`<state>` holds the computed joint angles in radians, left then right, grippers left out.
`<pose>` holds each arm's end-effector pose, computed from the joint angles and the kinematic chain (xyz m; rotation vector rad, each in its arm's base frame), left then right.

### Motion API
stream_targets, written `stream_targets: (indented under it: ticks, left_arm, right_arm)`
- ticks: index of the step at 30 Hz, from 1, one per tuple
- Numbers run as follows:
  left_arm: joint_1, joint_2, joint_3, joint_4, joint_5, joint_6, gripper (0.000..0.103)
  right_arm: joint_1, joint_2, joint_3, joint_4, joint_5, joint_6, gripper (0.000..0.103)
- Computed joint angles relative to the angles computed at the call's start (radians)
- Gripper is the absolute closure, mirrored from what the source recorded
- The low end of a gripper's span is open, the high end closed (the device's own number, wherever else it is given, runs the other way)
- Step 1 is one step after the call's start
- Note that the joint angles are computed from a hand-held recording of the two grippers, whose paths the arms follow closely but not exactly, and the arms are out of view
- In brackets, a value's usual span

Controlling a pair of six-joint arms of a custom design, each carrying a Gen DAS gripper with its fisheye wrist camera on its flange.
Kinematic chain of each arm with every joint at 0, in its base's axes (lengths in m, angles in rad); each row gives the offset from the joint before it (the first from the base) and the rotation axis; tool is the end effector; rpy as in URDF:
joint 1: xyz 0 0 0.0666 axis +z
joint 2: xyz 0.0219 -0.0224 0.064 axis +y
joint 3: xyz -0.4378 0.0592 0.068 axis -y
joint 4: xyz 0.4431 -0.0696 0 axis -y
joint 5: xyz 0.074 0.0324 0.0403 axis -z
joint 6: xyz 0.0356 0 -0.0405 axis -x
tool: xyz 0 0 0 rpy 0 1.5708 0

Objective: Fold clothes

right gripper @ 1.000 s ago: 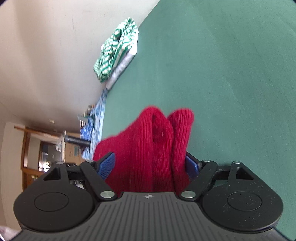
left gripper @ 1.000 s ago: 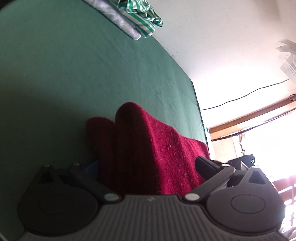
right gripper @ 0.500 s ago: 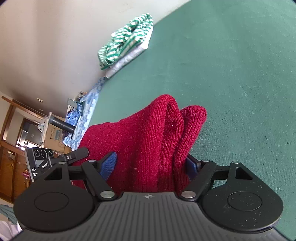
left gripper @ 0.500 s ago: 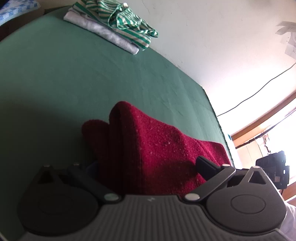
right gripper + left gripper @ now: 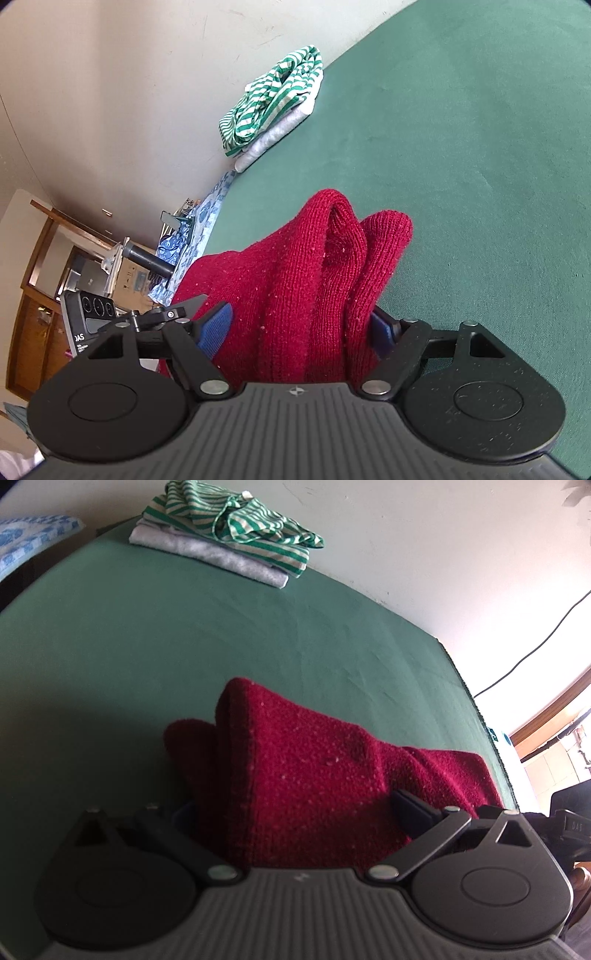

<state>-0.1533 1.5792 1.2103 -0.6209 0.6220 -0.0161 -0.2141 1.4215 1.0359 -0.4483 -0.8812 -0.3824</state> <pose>0.5534 -0.1069 0.3219 0.4474 2.4519 -0.8464 0.4937 -0.0797 0.3353 0.2696 2.2708 1.1300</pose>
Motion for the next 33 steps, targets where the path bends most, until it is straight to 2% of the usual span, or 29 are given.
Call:
stream_targets:
  ticks: [4,7,13,15,20,25,26,27,28,33]
  left_arm:
    - [0.005,0.005,0.009,-0.023,0.008,-0.036,0.001]
    - [0.007,0.009,0.019,-0.049,0.009,-0.067,0.001]
    - [0.017,0.029,0.056,-0.125,0.03,-0.117,0.001]
    - [0.021,0.041,0.077,-0.166,0.038,-0.157,0.001]
    - [0.04,0.073,0.123,-0.262,0.087,-0.25,0.001]
    - [0.05,0.096,0.156,-0.326,0.115,-0.296,0.001]
    - [0.048,0.09,0.146,-0.298,0.105,-0.254,0.001]
    - [0.041,0.072,0.124,-0.23,0.068,-0.142,0.001]
    - [0.039,0.069,0.116,-0.212,0.067,-0.134,0.001]
    - [0.035,0.069,0.121,-0.221,0.058,-0.125,0.001]
  right_arm:
    - [0.008,0.005,0.027,-0.059,0.027,0.038,0.025]
    - [0.02,0.002,0.03,-0.065,0.057,0.028,0.026]
    - [0.056,-0.006,0.06,-0.131,0.171,-0.007,0.029]
    - [0.071,-0.013,0.064,-0.143,0.215,-0.013,0.03]
    - [0.091,-0.028,0.056,-0.137,0.283,-0.053,0.03]
    - [0.109,-0.037,0.056,-0.144,0.337,-0.076,0.03]
    - [0.111,-0.039,0.057,-0.146,0.344,-0.081,0.03]
    - [0.112,-0.038,0.058,-0.148,0.346,-0.083,0.03]
    - [0.111,-0.036,0.06,-0.149,0.345,-0.083,0.03]
    - [0.114,-0.033,0.062,-0.147,0.349,-0.088,0.03]
